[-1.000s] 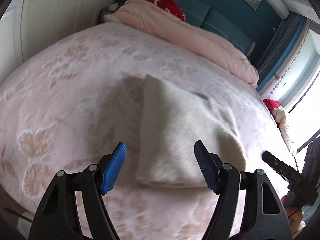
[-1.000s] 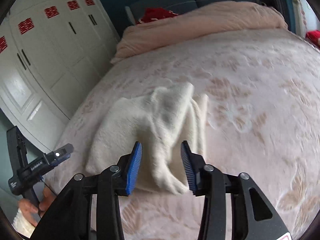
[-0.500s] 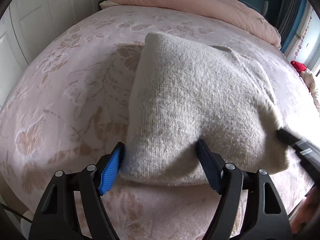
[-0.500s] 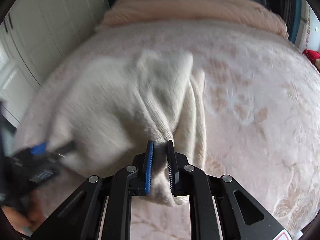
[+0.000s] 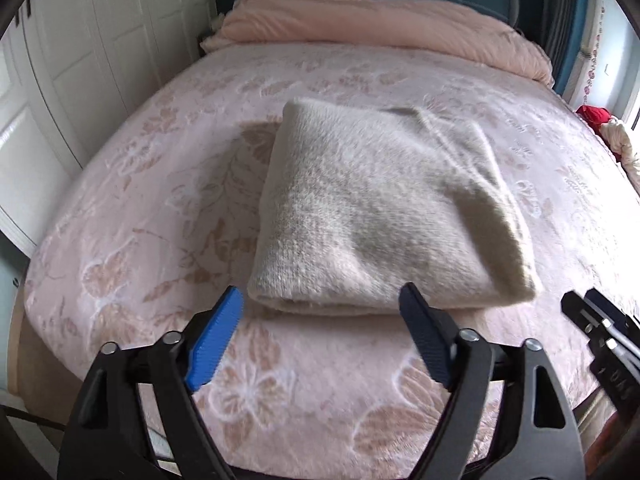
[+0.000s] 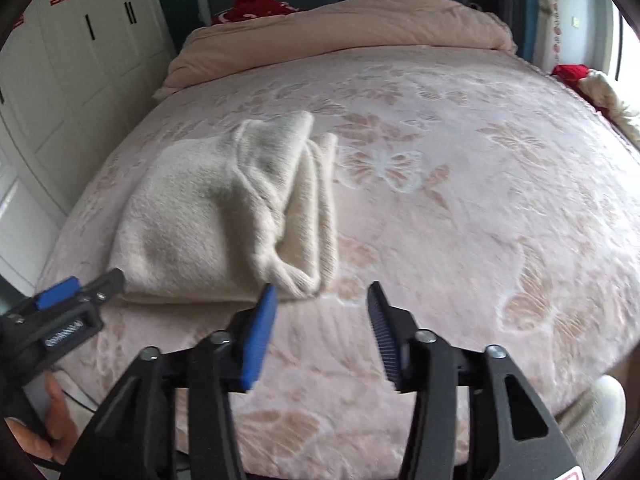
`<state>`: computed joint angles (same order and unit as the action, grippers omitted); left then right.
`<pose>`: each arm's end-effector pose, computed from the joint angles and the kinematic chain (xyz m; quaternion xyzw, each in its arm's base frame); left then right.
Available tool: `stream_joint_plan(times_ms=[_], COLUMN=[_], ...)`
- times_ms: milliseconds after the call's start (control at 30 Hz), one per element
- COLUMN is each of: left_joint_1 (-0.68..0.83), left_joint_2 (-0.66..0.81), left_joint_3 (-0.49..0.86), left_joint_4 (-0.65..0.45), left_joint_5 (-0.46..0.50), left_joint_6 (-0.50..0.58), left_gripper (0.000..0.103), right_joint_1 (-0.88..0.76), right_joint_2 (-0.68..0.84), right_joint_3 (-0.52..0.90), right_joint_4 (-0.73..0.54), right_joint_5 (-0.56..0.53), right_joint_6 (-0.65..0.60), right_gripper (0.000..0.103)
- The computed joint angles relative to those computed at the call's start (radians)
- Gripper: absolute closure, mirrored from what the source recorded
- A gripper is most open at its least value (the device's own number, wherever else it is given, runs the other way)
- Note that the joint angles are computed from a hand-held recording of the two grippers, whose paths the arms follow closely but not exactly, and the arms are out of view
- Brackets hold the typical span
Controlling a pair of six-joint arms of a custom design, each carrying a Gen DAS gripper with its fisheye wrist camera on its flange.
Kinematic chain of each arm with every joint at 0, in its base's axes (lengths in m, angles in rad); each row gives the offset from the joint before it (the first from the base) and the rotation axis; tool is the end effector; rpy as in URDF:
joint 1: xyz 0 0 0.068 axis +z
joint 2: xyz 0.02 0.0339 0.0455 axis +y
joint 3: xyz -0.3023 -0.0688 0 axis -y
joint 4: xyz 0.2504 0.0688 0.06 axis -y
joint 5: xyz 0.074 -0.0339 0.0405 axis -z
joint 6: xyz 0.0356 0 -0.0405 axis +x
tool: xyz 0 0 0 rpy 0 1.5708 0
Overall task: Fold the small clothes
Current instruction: 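Release the folded sweater with both grippers and pull them back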
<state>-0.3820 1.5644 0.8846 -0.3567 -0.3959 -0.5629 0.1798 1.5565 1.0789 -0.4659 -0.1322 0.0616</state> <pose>0.2881 -0.1009 0.2131 -0.1371 0.9371 0.0511 0.3168 0.3236 0.0636 0.2655 -0.0764 0.9463 0.0994 0.2981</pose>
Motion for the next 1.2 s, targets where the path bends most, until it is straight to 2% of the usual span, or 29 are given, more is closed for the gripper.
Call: stream_joint_plan(times_ms=[167, 300, 500, 767, 1200], left_joint_1=[-0.1, -0.151, -0.204, -0.184, -0.226], left_joint_2=[-0.026, -0.024, 0.016, 0.015, 0.015], left_joint_3=[-0.032, -0.068, -0.137, -0.227, -0.251], left_joint_4=[-0.014, -0.004, 0.05, 0.129, 0.183], left_joint_5=[-0.094, -0.128, -0.21, -0.204, -0.237], left_joint_6=[-0.036, -0.064, -0.09, -0.132, -0.121], left_gripper=[0.017, 0.017, 0.017, 0.017, 0.017], right_joint_1=[-0.014, -0.007, 0.012, 0.047, 0.111], right_joint_2=[-0.077, -0.137, -0.214, -0.215, -0.209], right_joint_3=[-0.127, -0.212, -0.325, -0.393, -0.428], right_joint_4=[0.085, 0.133, 0.219, 0.27, 0.297], right_joint_5=[0.035, 0.056, 0.089, 0.108, 0.163], right_joint_6=[-0.018, -0.032, -0.051, -0.025, -0.005], right_gripper=[0.043, 0.037, 0.031, 0.031, 0.027])
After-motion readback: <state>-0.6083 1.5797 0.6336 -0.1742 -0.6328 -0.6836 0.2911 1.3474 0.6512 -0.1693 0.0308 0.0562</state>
